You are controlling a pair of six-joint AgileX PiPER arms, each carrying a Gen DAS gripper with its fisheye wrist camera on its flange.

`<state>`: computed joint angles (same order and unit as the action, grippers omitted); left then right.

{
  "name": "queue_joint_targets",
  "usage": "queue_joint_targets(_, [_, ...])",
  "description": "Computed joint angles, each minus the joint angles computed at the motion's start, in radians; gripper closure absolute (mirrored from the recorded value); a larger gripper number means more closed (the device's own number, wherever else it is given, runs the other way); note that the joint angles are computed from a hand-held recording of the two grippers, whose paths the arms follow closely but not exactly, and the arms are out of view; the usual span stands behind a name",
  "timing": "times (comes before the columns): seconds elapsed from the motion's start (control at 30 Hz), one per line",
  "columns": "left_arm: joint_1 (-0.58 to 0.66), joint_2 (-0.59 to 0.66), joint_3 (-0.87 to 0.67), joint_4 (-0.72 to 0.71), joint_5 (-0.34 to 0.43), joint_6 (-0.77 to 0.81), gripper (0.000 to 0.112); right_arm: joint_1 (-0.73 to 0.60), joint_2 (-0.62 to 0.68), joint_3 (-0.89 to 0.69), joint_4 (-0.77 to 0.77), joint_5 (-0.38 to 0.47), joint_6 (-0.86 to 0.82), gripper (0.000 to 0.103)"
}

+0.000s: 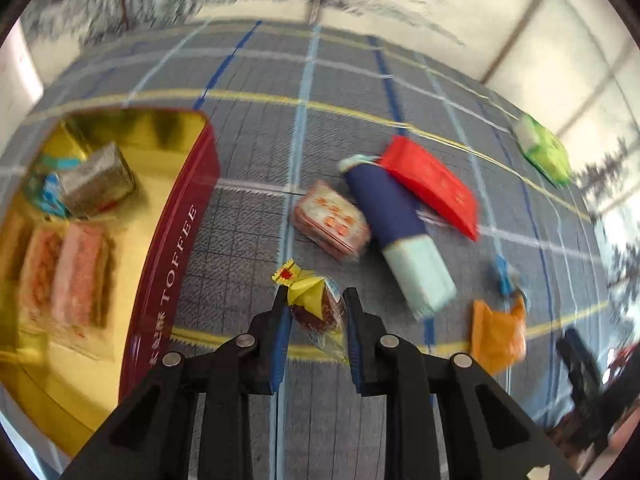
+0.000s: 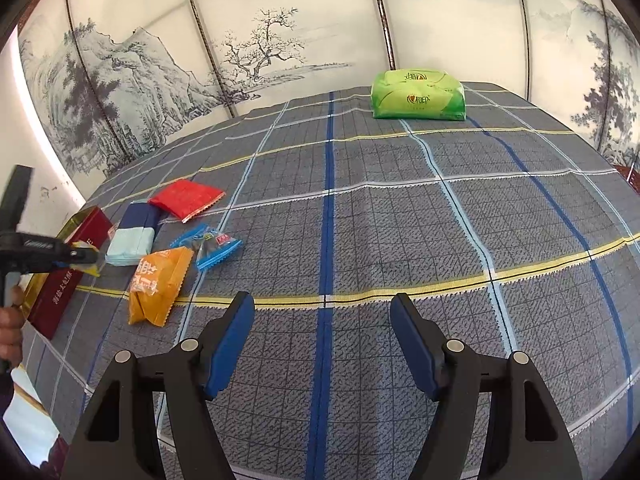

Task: Organize snacks
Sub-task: 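Grasp the blue wrapped candy with the right tool while the left tool holds the yellow candy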

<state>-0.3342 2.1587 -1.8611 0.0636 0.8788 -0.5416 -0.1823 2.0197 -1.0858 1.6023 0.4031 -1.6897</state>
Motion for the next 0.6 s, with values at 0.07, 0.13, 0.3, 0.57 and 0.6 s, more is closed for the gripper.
queue_joint_targets(0.07, [-0.025,-0.096,0.138,-0.007,-0.092,0.035,0.09,0.006,0.001,-0.003,-0.004,-0.014,0.008,0.032])
queue_joint_targets(0.13, [-0.037,-0.16,0.225,-0.026,-0.139,0.065,0.09,0.014,-0.003,-0.002,-0.006,-0.031,0.008,0.032])
queue_joint_targets(0.3, [-0.048,-0.256,0.347,-0.082,-0.168,0.161,0.09,0.022,-0.007,-0.018,-0.071,0.061,0.085,0.032])
queue_joint_targets(0.57, [-0.05,-0.342,0.437,-0.102,-0.202,0.193,0.09,0.177,0.136,-0.365,-0.564,0.127,0.508,0.058])
queue_joint_targets(0.6, [-0.048,-0.348,0.441,-0.104,-0.205,0.194,0.09,0.189,0.166,-0.422,-0.63,0.144,0.581,0.059])
